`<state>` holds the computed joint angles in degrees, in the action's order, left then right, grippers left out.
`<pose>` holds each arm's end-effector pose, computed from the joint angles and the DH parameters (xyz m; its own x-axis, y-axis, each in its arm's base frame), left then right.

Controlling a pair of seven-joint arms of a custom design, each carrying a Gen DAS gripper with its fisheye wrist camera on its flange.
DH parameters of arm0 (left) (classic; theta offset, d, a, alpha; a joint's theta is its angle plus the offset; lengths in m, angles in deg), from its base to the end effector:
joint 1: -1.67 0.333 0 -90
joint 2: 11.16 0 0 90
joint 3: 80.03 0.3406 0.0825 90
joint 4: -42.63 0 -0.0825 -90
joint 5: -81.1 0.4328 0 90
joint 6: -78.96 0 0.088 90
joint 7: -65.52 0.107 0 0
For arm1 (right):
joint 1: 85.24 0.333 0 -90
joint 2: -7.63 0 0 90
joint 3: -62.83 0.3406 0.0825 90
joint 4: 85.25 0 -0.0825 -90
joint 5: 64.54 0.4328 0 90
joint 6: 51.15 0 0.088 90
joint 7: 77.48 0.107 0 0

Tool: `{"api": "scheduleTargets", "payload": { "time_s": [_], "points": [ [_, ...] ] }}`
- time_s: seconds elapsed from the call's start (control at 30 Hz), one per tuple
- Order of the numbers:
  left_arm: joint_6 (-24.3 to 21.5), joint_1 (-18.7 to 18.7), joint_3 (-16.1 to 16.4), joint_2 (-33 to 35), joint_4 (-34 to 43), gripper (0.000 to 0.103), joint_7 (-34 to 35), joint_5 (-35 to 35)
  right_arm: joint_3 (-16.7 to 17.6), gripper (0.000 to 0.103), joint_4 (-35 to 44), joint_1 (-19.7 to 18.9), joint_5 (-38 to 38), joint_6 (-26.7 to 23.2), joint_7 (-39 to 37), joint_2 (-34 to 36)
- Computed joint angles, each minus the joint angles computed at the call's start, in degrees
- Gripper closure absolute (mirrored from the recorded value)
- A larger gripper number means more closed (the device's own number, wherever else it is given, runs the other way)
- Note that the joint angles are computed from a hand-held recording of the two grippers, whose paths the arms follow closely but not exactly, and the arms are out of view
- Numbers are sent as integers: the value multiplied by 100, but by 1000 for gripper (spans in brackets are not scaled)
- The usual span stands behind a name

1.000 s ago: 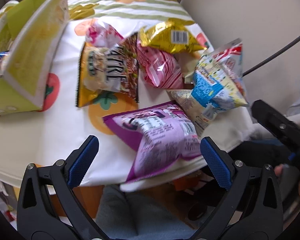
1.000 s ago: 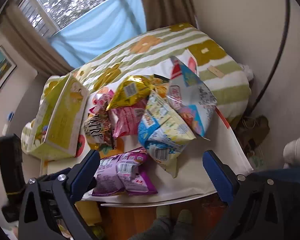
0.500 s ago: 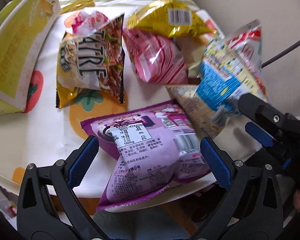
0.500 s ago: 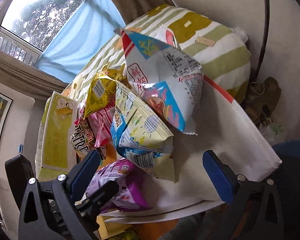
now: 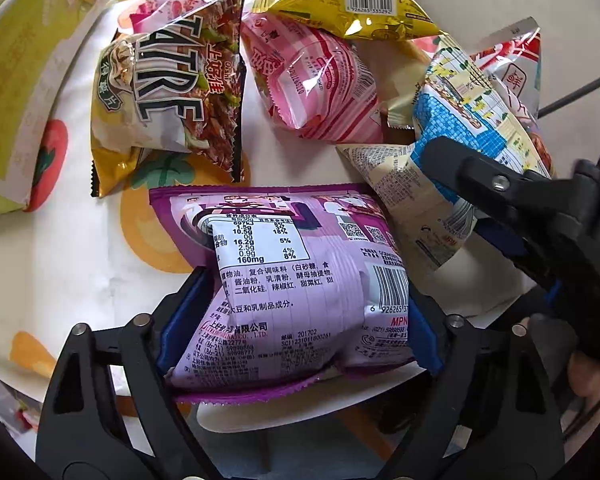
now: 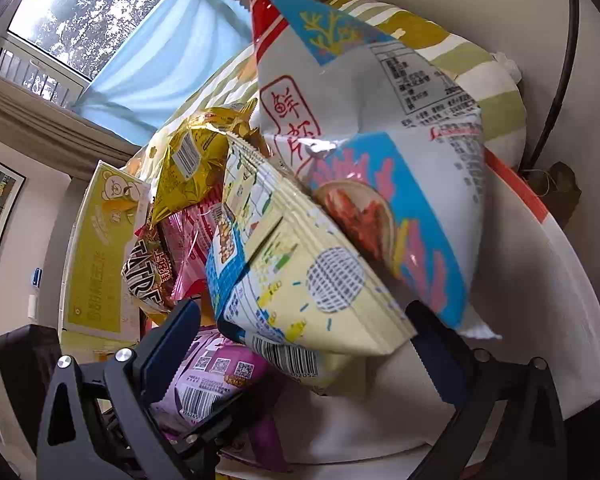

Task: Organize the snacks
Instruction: 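Carry both bags to the cardboard box and release them inside with both tools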

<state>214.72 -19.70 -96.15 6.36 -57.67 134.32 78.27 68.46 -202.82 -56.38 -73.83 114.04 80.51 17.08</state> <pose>0.5800 -0.4234 0.4371 -0.2489 -0.9403 0.2322 -0.9502 0.1906 -0.2467 0.5461 0.3835 0.4310 -0.2790 -0.8047 -0.5240 -0.8020 0.4954 -0.3338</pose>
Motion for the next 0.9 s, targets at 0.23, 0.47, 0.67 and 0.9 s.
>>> {"api": "scheduleTargets", "payload": {
  "time_s": [0.23,0.47,0.67,0.9],
  "points": [
    [14,24,21,-144,-127,23,132,79,2,22,141,30,-3,-46,-140,156],
    [75,118,24,-391,-356,25,252,-10,-29,35,214,105,-153,-237,-174,114],
    [212,144,21,-695,-638,25,228,-56,-7,37,197,145,-390,-358,-106,-21],
    [396,182,46,-1169,-975,26,107,-39,96,38,194,145,-523,-503,-113,-276]
  ]
}}
